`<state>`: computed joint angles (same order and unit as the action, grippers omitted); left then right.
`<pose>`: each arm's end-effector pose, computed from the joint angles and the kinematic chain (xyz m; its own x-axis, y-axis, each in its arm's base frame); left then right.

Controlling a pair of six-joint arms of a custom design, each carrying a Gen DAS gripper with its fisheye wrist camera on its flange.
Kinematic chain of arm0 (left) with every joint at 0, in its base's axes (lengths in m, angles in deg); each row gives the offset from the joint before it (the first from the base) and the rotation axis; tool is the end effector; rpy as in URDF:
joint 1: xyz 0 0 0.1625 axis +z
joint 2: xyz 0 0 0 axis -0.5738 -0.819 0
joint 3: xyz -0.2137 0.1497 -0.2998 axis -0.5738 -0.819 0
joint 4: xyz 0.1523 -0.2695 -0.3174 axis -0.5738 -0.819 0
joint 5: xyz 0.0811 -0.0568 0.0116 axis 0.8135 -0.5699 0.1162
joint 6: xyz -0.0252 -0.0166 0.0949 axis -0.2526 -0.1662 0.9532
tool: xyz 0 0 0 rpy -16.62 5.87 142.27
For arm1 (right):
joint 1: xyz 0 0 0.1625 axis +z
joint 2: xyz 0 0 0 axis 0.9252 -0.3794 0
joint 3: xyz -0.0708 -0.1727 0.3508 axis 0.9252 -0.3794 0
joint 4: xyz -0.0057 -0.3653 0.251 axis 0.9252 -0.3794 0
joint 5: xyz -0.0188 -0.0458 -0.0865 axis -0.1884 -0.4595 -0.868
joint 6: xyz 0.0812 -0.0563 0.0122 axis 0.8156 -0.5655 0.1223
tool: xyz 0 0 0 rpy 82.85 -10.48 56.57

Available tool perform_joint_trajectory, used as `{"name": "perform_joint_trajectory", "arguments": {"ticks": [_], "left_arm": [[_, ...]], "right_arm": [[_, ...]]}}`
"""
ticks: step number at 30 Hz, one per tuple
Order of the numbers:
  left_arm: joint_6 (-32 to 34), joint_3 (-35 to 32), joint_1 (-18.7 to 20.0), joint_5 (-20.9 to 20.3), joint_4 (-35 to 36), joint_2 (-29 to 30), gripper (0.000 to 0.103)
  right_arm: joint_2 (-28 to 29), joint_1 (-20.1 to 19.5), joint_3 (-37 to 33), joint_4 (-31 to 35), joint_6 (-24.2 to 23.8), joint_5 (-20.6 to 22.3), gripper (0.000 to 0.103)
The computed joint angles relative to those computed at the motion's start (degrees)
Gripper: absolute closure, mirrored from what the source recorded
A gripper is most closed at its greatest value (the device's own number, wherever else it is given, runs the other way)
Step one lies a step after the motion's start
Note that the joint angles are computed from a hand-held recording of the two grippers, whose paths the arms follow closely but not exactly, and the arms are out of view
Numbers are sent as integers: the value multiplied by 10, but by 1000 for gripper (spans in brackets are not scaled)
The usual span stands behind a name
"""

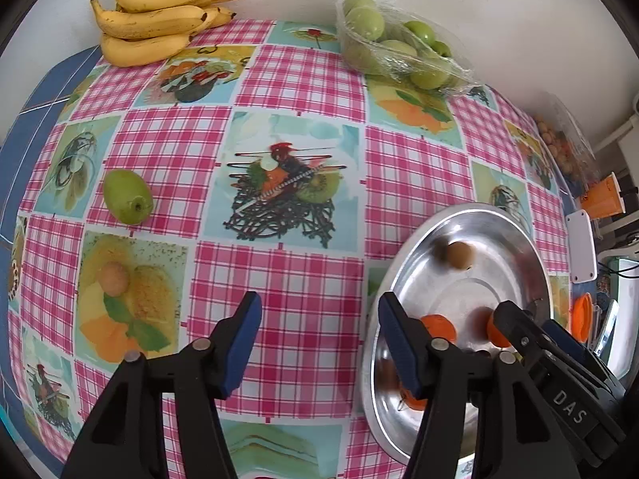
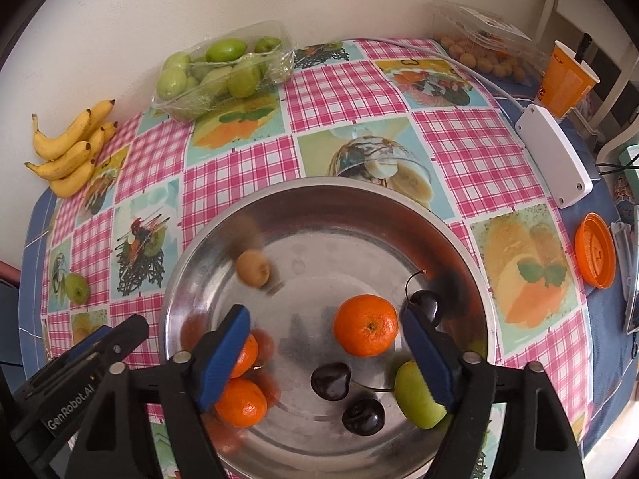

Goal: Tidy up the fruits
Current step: 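Open the right tool to drop the tangerine while the left tool releases the kiwi in the plate, then move both open tools away from the plate toward the loose kiwi and green pear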

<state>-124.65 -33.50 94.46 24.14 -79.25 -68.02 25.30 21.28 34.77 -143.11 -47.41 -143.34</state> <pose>-0.2534 -0.8187 -0.0037 -0.8006 -0.1684 -0.5750 0.0235 0.9501 -0.3110 0.0559 -0.8288 0.1977 -0.7668 0.1300 0.6286 -0.0891 0.9482 -0.3048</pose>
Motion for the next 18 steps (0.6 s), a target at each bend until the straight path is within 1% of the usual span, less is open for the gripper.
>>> {"name": "perform_joint_trajectory", "arguments": {"ticks": [1,2,3,4,5,7,10,11,12,14,18], "left_arm": [[-3,-1,1,2,4,0,40],[-7,-1,1,4,8,1,38],[-11,-4,2,7,12,2,31],[-13,-4,2,10,14,3,28],[-15,-5,3,13,15,4,27],[-21,2,4,16,17,-1,27],[-24,3,6,20,19,-1,27],[-27,3,7,23,21,0,25],[-29,4,7,26,21,-1,18],[-39,7,6,37,24,-1,11],[-44,14,6,51,20,-5,9]], "right_arm": [[0,0,0,0,0,0,12],[1,-1,0,0,1,0,11],[2,-2,-2,2,3,1,10],[2,-3,-3,3,4,1,7],[3,-3,-3,4,6,1,3],[4,-4,-4,5,6,1,0],[7,-5,-6,7,6,0,0],[8,-6,-7,8,6,1,0],[8,-6,-8,8,6,1,0],[9,-7,-7,6,4,4,0],[7,-6,-3,-7,-9,12,0]]}}
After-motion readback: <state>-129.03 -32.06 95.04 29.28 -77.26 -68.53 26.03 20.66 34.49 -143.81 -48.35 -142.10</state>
